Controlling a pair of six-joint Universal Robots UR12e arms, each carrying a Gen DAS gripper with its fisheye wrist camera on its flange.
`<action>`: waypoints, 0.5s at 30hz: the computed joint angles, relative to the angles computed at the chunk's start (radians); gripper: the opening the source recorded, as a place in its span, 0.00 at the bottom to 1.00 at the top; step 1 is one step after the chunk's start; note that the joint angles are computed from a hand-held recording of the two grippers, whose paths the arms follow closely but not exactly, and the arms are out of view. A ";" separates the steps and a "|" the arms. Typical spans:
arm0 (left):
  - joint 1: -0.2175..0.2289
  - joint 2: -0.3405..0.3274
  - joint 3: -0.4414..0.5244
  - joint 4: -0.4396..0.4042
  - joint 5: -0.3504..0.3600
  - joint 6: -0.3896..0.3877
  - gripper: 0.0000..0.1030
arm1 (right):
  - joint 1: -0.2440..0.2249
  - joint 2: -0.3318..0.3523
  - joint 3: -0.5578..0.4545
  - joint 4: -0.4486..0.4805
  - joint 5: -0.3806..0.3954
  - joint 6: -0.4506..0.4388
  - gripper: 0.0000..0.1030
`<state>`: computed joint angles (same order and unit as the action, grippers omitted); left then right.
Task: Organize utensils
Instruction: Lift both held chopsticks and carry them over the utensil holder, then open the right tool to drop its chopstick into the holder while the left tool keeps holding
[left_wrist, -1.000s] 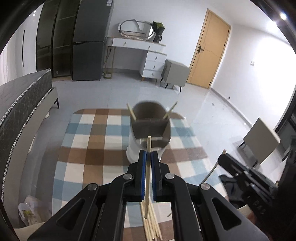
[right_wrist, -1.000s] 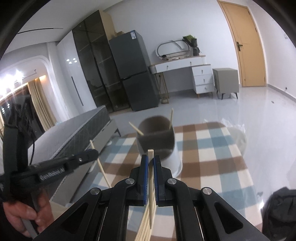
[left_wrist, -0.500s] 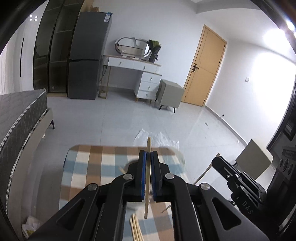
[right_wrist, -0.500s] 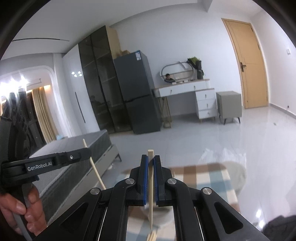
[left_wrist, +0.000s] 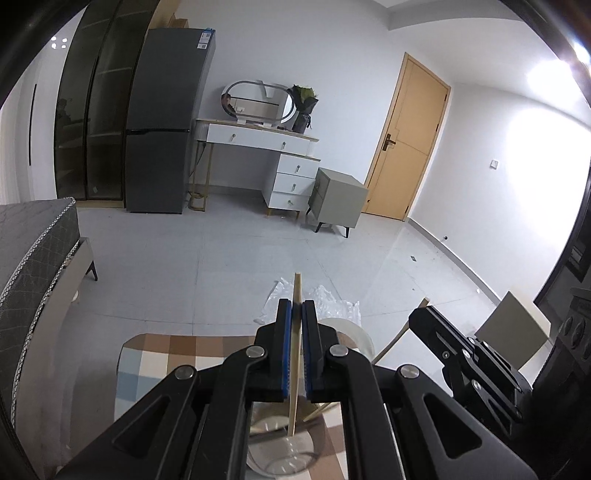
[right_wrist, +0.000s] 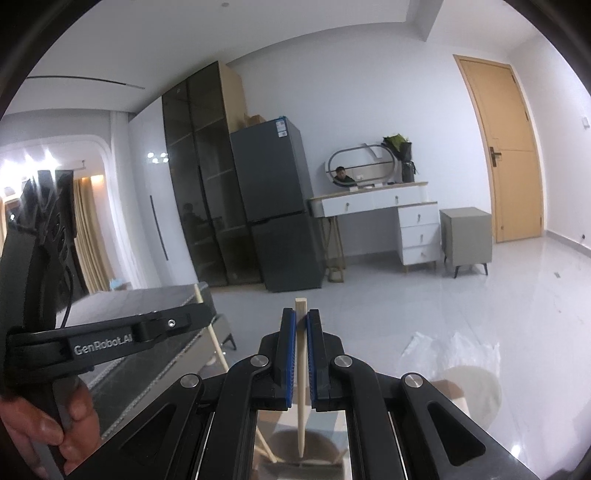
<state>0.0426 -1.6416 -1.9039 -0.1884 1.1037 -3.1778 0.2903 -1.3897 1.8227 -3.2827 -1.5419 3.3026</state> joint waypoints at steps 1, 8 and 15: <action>0.000 -0.012 0.002 0.005 0.002 -0.001 0.01 | -0.002 0.006 -0.002 0.003 0.001 -0.004 0.05; 0.003 -0.052 0.011 -0.015 -0.008 -0.001 0.01 | -0.021 0.029 -0.003 0.024 0.028 0.007 0.05; 0.011 -0.054 0.000 -0.028 -0.031 -0.019 0.01 | -0.029 0.037 0.005 0.035 0.055 -0.002 0.05</action>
